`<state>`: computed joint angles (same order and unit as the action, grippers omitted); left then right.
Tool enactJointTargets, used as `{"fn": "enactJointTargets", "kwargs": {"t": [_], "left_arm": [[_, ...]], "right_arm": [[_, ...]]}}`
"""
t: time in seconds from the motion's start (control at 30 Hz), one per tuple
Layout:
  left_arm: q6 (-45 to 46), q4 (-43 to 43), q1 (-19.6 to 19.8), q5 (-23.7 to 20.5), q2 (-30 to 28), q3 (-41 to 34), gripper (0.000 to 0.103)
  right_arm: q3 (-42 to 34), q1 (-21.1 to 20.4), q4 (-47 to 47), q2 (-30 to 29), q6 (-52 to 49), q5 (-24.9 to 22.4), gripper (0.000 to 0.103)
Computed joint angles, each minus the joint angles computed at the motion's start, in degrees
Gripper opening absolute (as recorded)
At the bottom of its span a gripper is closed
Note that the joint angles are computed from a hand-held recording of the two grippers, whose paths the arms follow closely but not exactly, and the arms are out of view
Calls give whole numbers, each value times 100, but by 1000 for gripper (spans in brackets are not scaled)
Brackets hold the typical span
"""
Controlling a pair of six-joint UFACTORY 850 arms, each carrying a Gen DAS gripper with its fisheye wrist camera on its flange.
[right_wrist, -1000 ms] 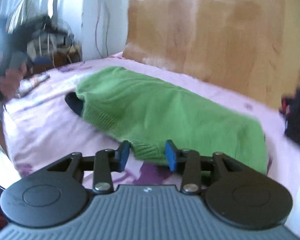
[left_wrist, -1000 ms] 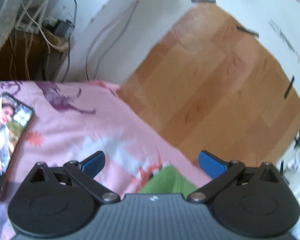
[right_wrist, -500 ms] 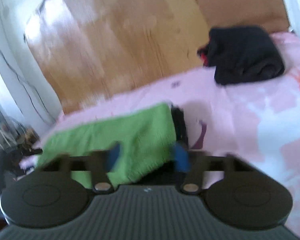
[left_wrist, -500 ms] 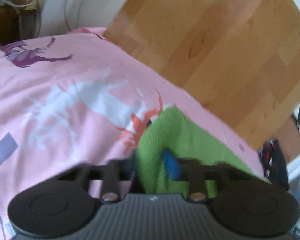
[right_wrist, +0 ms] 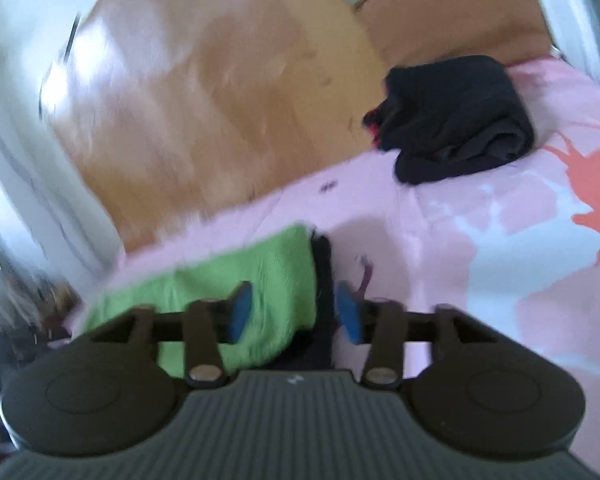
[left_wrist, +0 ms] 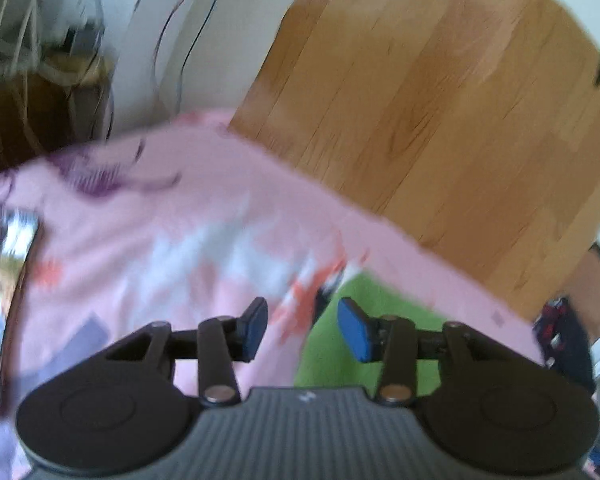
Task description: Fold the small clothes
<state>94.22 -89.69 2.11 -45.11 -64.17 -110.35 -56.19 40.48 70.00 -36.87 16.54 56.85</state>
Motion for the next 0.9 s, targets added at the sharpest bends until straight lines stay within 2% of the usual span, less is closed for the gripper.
{"fn": "enactJointTargets", "kwargs": {"t": [0.07, 0.2, 0.27, 0.33, 0.43, 0.47, 0.5, 0.53, 0.57, 0.63, 0.7, 0.73, 0.77, 0.8, 0.83, 0.9], "left_arm": [[191, 63, -63, -416, 51, 4, 39], [-27, 874, -386, -1226, 32, -97, 28], [-131, 1180, -583, -1472, -47, -213, 26], [-463, 1574, -806, -1475, -227, -499, 20], [-1378, 2402, -1048, -1608, -752, -1321, 17], [-1532, 2657, -1113, -1428, -871, -1462, 15], [-1447, 2682, -1180, -1148, -929, -1425, 7], [-1198, 2468, -1155, -1108, -994, -1422, 6], [-1189, 2443, -1137, -1231, -1139, -1623, 6], [-1746, 2668, -1112, -1525, -1449, -2196, 6], [-1851, 2748, -1111, -1583, -1508, -2325, 6], [-1754, 2727, -1097, -1558, -1481, -2280, 6], [-1598, 2680, -1096, -1484, -1414, -2160, 6], [-1468, 2645, -1093, -1420, -1347, -2050, 6], [-1411, 2643, -1115, -1409, -1236, -1892, 6], [-1671, 2828, -1028, -1655, -1245, -2050, 7]], "right_arm": [[234, -102, -332, 114, 758, -37, 55], [241, -392, -1032, 26, 2155, -335, 56], [209, -500, -1433, -46, 2730, -555, 57], [99, -546, -1542, -123, 2828, -685, 56], [16, -607, -1511, -108, 2723, -888, 56], [5, -637, -1599, -113, 2820, -918, 56], [-24, -670, -1690, -130, 2875, -949, 56], [-79, -700, -1696, -153, 2826, -997, 56], [-98, -698, -1674, -159, 2785, -1014, 56], [-228, -721, -1682, -256, 2714, -1009, 56], [-434, -777, -1674, -386, 2517, -1055, 56], [-531, -807, -1684, -426, 2386, -1131, 53], [-620, -847, -1725, -457, 2307, -1261, 36], [-703, -927, -1980, -484, 2468, -1505, 32], [-759, -940, -2041, -511, 2589, -1535, 32], [-825, -875, -1762, -441, 2113, -1467, 30]]}}
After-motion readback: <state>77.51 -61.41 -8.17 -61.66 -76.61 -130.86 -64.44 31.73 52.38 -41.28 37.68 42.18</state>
